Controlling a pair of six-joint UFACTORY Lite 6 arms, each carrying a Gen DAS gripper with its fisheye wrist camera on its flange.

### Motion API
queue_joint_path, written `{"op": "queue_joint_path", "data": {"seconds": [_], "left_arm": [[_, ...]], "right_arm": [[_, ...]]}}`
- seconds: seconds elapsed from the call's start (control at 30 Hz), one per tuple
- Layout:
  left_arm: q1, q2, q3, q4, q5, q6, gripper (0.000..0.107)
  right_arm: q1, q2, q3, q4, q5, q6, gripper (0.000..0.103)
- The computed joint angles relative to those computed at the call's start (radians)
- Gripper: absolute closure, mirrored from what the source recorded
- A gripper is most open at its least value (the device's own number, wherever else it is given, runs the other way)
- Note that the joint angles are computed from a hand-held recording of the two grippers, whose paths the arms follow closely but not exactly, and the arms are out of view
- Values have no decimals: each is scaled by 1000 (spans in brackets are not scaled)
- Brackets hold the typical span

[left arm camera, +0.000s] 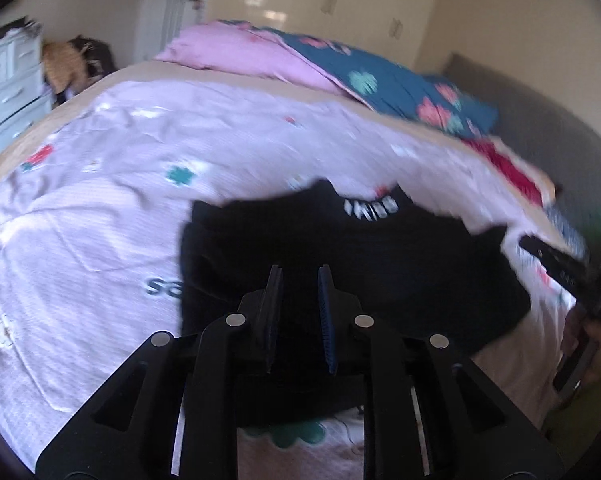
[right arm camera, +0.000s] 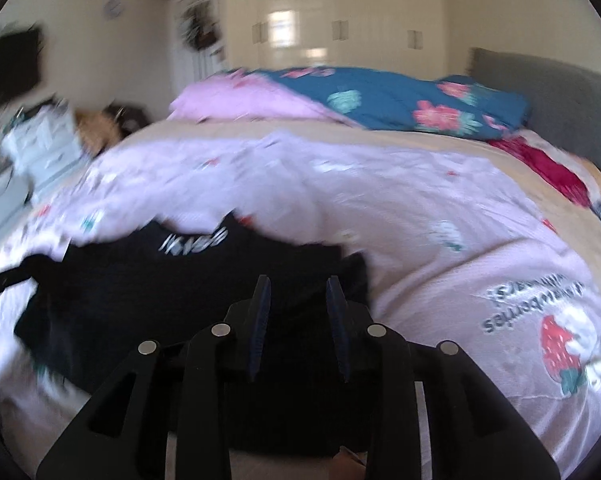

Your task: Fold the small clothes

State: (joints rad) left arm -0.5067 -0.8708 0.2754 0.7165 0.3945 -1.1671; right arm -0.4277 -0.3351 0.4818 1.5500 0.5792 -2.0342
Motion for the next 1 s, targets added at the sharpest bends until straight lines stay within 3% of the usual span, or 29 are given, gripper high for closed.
{"op": "queue_joint_path", "data": {"seconds": [0.1,0.2,0.27,0.43,0.53,0.67,0.83,1.0], "left_arm": [[-66,133,12,100,-15,-110,96],[-153,236,26,277,69,-282,95],[-153,269,30,304,74,-299,93],[-74,320,14,381,15,-359,88],[-43,328,18,439,-1,-410,86],[4,381,43,486,-35,-432,85],[105,482,94,669,-99,-576,84],[231,528,134,832,-167,-698,84]], "right_arm": [[106,-36,-49,-96,-73,63,76],[185,-21,-82,-134,-175,102,76],[239,19,-82,-56,-254,45,76],[310,121,-64,200,-330,-162,76],[338,195,-18,377,-343,-315,76],[360,331,97,431,-353,-327,76],[333,440,219,241,-298,-98,75],[332,535,339,157,-280,32,75]]}}
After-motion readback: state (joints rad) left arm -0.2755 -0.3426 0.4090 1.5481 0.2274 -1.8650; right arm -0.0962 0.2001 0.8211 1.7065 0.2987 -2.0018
